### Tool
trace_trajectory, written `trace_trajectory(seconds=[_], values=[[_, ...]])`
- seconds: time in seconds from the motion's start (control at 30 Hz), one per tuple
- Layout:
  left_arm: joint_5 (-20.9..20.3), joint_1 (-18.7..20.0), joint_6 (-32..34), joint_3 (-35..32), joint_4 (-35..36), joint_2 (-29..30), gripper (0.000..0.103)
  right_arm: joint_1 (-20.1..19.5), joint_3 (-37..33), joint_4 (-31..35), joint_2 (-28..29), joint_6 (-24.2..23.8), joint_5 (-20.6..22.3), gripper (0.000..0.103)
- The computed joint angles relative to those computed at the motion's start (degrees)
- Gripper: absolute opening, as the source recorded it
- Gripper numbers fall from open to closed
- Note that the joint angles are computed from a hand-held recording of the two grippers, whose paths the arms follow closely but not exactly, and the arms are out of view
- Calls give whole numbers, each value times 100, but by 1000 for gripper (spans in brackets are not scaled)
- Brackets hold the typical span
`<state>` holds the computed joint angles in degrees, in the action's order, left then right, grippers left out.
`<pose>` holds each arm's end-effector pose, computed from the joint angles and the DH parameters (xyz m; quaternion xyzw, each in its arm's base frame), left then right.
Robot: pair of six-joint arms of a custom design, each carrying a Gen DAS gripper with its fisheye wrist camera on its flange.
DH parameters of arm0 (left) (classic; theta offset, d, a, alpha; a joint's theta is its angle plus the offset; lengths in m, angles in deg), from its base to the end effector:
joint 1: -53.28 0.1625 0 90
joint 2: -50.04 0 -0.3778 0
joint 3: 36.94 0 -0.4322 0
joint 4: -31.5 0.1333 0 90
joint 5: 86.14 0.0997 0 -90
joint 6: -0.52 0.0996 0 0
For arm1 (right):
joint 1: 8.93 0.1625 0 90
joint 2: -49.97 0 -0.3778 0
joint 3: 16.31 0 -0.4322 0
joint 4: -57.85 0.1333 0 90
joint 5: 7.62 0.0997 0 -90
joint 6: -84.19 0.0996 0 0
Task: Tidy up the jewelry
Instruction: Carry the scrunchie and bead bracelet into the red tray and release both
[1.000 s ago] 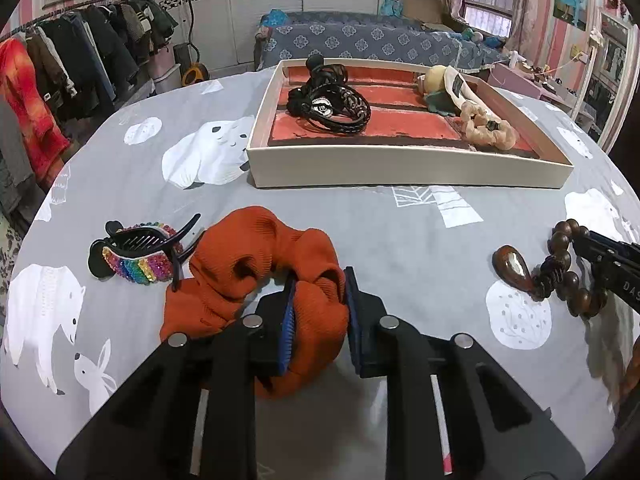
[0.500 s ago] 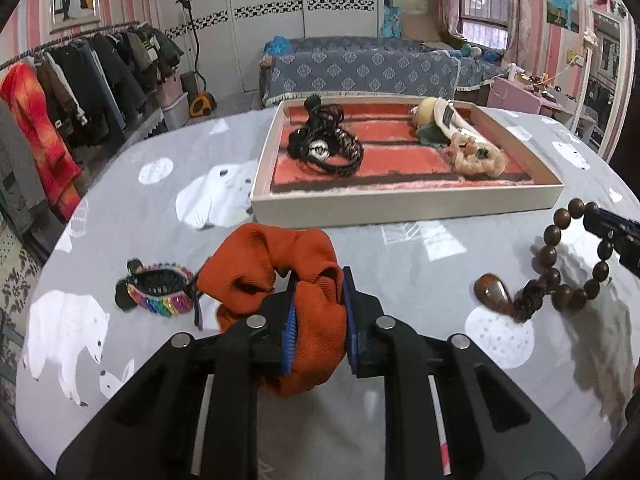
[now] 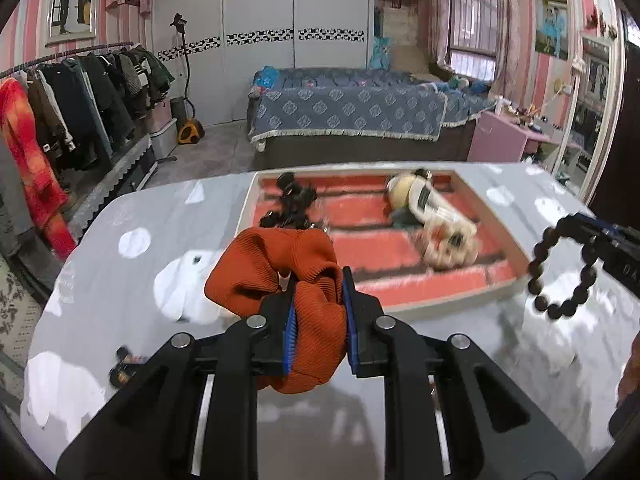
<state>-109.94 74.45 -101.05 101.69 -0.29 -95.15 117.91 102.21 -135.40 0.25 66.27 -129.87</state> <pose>-0.0584 -0.2633 0.3244 0.0157 0.7905 -0.4593 0.4048 0.3822 -0.3764 0.0347 0.3490 -0.8526 0.3242 0.2149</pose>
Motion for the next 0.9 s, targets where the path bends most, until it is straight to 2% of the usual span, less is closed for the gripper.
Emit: trace_trajectory(seconds=[0.2,0.4,0.67,0.9], values=[[435,581,1387,144,-1564,32,18,-128,-218,94,141,-3,184,19],[711,1243,3318,402,-3853,140,18,-124,-475,176,247,126,393,19],[672,2138,6016,797,-7491,651,18,-128,-906,227,646,149,539,19],[461,2778,7561,889,-9727,1383,18,-220,-1088,111,958,-39,530,19]])
